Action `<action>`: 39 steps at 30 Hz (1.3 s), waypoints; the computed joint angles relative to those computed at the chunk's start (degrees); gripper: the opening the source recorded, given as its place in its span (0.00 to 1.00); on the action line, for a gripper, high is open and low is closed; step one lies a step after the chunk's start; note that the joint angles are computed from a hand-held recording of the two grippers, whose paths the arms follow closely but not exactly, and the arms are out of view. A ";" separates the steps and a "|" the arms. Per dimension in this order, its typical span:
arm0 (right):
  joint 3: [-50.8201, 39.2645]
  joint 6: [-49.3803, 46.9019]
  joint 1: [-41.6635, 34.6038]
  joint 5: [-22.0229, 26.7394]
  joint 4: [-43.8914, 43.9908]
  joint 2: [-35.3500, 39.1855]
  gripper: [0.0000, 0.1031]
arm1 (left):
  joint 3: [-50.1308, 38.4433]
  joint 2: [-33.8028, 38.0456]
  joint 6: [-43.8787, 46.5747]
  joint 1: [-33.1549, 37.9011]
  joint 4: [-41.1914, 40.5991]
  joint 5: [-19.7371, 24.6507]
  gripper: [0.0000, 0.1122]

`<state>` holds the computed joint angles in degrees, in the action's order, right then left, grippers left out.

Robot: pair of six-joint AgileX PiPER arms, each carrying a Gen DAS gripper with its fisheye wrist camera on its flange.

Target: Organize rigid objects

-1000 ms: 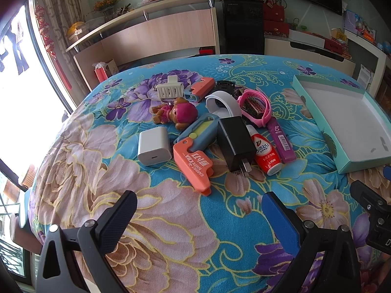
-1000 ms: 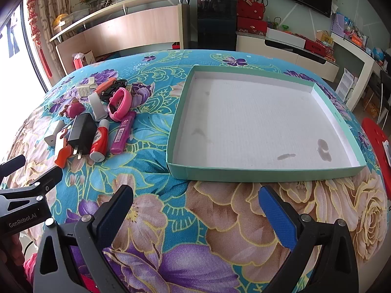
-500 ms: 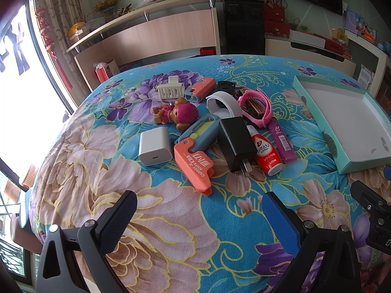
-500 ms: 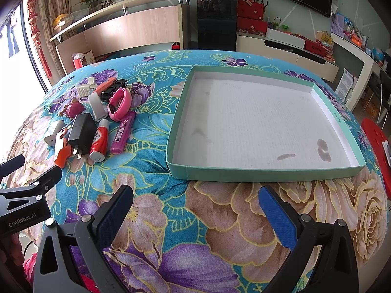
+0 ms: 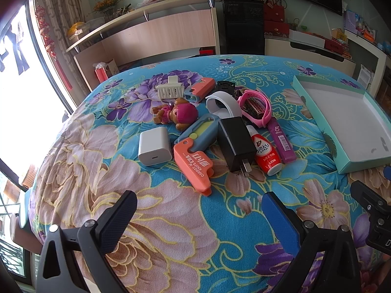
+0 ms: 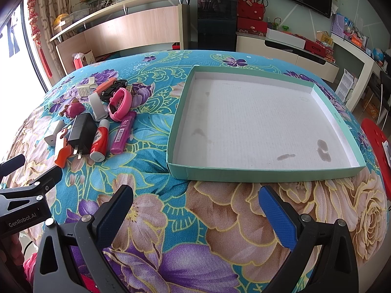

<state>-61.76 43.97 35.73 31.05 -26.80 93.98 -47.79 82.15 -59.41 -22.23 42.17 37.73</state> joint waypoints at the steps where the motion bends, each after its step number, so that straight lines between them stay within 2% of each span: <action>1: -0.02 -0.06 -0.01 0.01 0.03 -0.03 0.99 | 0.01 0.00 0.16 0.07 -0.24 -0.14 0.92; 7: -0.06 -0.57 -0.11 -0.07 0.42 -0.10 0.99 | -0.06 -0.25 2.27 0.79 -2.13 -1.07 0.92; 12: -0.56 -2.88 -0.39 -0.19 1.18 -1.39 0.99 | -2.03 -0.81 9.11 3.29 -6.39 -1.09 0.92; 18: -8.70 -12.37 -1.25 1.47 6.49 -0.32 0.99 | -8.02 0.27 18.13 9.56 -13.24 -0.68 0.92; 20: -11.81 -16.58 -2.06 1.09 11.56 0.89 0.99 | -9.30 0.76 19.82 11.05 -14.62 -0.46 0.92; 22: -15.12 -20.09 -2.63 1.49 16.50 2.65 0.99 | -9.47 0.99 20.58 12.40 -16.01 -1.02 0.92; 27: -20.27 -21.26 -0.52 1.91 18.33 7.50 0.99 | -8.89 3.41 20.08 13.93 -17.43 -1.72 0.86; 30: -22.23 -22.11 0.28 2.41 19.55 10.48 0.96 | -8.74 5.24 19.73 14.15 -17.78 -2.29 0.85; 32: -23.30 -23.36 0.07 2.58 21.28 12.44 0.83 | -8.79 6.52 19.80 14.35 -18.04 -2.93 0.83; 36: -26.20 -23.78 -0.60 4.18 22.89 16.12 0.76 | -9.22 8.98 20.35 14.77 -19.00 -4.26 0.82; 39: -28.49 -25.44 -1.38 5.09 25.41 18.37 0.67 | -9.93 10.79 21.78 15.43 -20.58 -4.91 0.77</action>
<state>-90.25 18.52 34.35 36.14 -1.39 112.35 -57.72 92.94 -37.63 -6.80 21.59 32.83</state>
